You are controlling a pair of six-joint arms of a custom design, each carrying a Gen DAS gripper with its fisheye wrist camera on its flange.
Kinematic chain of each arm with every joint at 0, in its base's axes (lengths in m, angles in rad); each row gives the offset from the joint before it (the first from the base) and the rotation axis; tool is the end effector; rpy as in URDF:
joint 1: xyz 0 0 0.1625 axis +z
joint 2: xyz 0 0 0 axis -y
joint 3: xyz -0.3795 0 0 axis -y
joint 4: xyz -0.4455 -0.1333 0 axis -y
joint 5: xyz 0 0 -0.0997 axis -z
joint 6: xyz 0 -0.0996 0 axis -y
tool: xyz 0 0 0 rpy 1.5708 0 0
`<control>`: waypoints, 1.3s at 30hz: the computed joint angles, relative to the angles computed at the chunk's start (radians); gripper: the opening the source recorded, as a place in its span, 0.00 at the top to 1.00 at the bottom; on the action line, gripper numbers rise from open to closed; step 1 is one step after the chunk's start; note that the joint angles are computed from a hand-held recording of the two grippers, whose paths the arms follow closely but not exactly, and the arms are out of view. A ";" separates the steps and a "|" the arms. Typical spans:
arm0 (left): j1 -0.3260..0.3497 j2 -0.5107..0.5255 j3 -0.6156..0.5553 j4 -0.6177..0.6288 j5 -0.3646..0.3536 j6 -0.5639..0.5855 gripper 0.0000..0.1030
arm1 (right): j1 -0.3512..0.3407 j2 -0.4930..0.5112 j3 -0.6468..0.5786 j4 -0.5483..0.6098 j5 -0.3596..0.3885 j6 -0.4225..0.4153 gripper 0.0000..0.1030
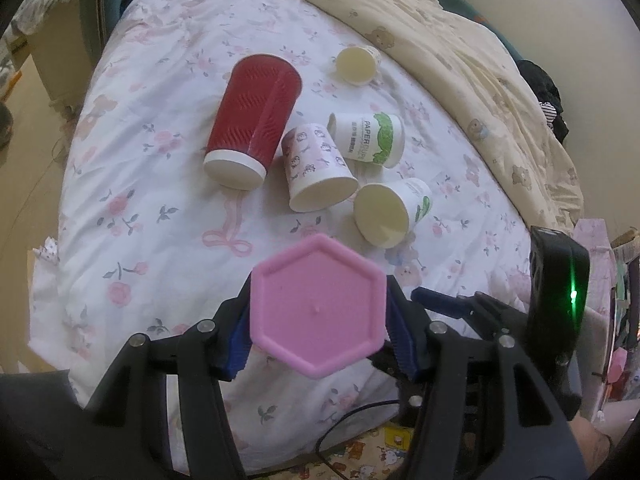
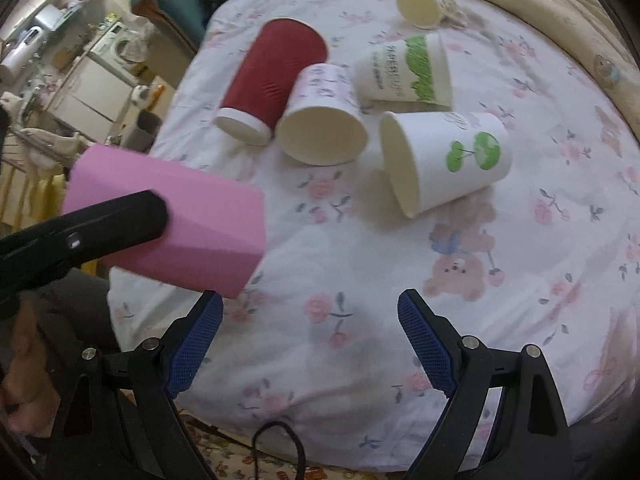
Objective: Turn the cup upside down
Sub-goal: 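Lift and rotate the pink cup with the left gripper, setting it upside down, then open the left gripper and withdraw it from the pink cup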
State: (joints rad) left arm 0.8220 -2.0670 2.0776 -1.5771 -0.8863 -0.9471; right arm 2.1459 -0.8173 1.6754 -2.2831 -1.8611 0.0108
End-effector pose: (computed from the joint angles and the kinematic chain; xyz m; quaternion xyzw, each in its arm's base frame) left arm -0.1041 -0.4004 0.4139 -0.0925 0.9374 -0.2503 0.2235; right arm 0.4337 -0.4765 -0.0067 0.2849 -0.9449 -0.0273 0.1589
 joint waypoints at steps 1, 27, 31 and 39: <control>-0.004 0.001 -0.002 0.015 0.015 -0.011 0.48 | -0.002 -0.005 0.004 -0.007 0.007 0.004 0.11; 0.067 0.321 -0.083 0.140 0.202 -0.096 0.47 | -0.060 -0.149 0.091 -0.241 -0.053 0.192 0.11; 0.072 0.326 -0.082 0.126 0.185 -0.059 0.44 | -0.061 -0.147 0.091 -0.245 -0.039 0.193 0.11; 0.057 0.328 -0.096 0.210 0.186 -0.110 0.17 | -0.056 -0.145 0.090 -0.253 -0.054 0.183 0.11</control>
State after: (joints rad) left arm 0.8786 -1.7386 1.9819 -1.3670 -0.7004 -1.0570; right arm 2.0899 -0.9619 1.7658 -2.5360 -1.9152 0.1942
